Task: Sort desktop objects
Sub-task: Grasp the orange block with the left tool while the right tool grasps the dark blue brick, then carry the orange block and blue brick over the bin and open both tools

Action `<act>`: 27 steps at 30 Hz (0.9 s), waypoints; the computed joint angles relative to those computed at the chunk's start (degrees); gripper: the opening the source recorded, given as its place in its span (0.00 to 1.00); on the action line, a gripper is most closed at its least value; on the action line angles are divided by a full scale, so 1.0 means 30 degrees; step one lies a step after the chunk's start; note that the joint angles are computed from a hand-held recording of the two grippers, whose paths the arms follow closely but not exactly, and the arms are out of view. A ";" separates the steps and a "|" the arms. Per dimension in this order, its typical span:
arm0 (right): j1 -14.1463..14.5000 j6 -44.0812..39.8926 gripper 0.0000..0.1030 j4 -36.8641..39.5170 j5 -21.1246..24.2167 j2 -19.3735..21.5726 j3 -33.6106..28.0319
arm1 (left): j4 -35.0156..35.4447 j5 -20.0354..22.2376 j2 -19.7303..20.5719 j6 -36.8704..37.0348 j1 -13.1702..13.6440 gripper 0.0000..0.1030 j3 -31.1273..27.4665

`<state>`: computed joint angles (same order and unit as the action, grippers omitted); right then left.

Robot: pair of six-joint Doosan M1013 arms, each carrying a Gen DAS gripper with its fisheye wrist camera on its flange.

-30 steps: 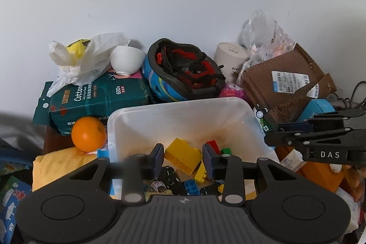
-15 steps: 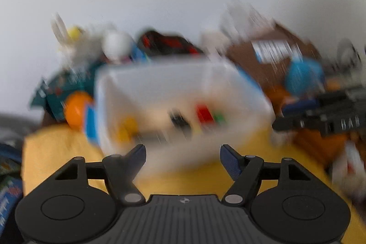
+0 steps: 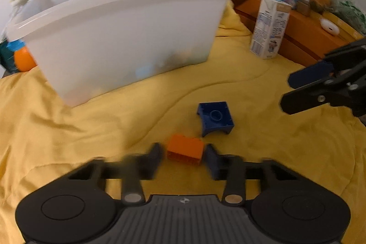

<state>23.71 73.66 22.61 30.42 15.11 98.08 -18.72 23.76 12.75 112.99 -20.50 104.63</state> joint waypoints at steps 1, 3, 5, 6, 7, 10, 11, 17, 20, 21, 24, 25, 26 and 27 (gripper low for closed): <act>0.0039 -0.0028 0.58 -0.0067 0.0060 0.0075 -0.0093 | -0.0324 -0.0129 -0.0028 0.0335 0.0019 0.36 0.0066; 0.0200 -0.0156 0.58 -0.0295 -0.0008 0.0273 -0.0201 | -0.1715 -0.0294 -0.0197 0.1670 0.0099 0.36 0.0295; 0.0362 -0.0686 0.58 -0.0307 -0.0077 0.0629 -0.0444 | -0.2309 -0.0465 -0.0494 0.2375 0.0214 0.35 0.0556; 0.0453 -0.0819 0.58 -0.0456 -0.0141 0.0727 -0.0487 | -0.2317 -0.0482 -0.0618 0.2317 0.0295 0.35 0.0619; 0.0592 -0.1108 0.58 -0.0592 -0.0209 0.0934 -0.0635 | -0.2442 -0.0502 -0.0773 0.2256 0.0428 0.36 0.0719; 0.1106 -0.1983 0.58 -0.1464 -0.0528 0.1607 -0.1090 | -0.2398 -0.0451 -0.1285 0.1730 0.0896 0.36 0.1019; 0.1257 -0.2106 0.58 -0.1856 -0.0630 0.1810 -0.1218 | -0.2268 -0.0364 -0.1437 0.1479 0.1068 0.36 0.1079; 0.1543 -0.3057 0.44 -0.1742 -0.0602 0.2141 -0.1567 | -0.1580 -0.0311 -0.2170 -0.0313 0.1661 0.36 0.0961; 0.1253 -0.4380 0.44 0.0553 -0.0842 0.1326 -0.1288 | -0.3016 -0.0391 -0.2464 0.0697 0.1920 0.36 0.0576; 0.1117 -0.5111 0.44 0.1701 -0.0876 0.1019 -0.1255 | -0.2763 -0.0305 -0.2463 0.0495 0.1958 0.36 0.0221; 0.0712 -0.6433 0.45 0.3958 -0.0850 0.0284 -0.1698 | -0.2321 -0.0080 -0.2144 -0.0474 0.2124 0.36 -0.1100; 0.0613 -0.6216 0.45 0.3999 -0.0923 0.0189 -0.2046 | -0.1978 -0.0045 -0.1994 -0.1156 0.2168 0.36 -0.1586; 0.0501 -0.5547 0.45 0.3789 -0.0916 0.0183 -0.2513 | -0.1533 -0.0081 -0.1831 -0.1813 0.2180 0.36 -0.2072; 0.0390 -0.5040 0.45 0.3763 -0.0866 0.0247 -0.2964 | -0.1159 0.0073 -0.1619 -0.2237 0.2205 0.36 -0.2599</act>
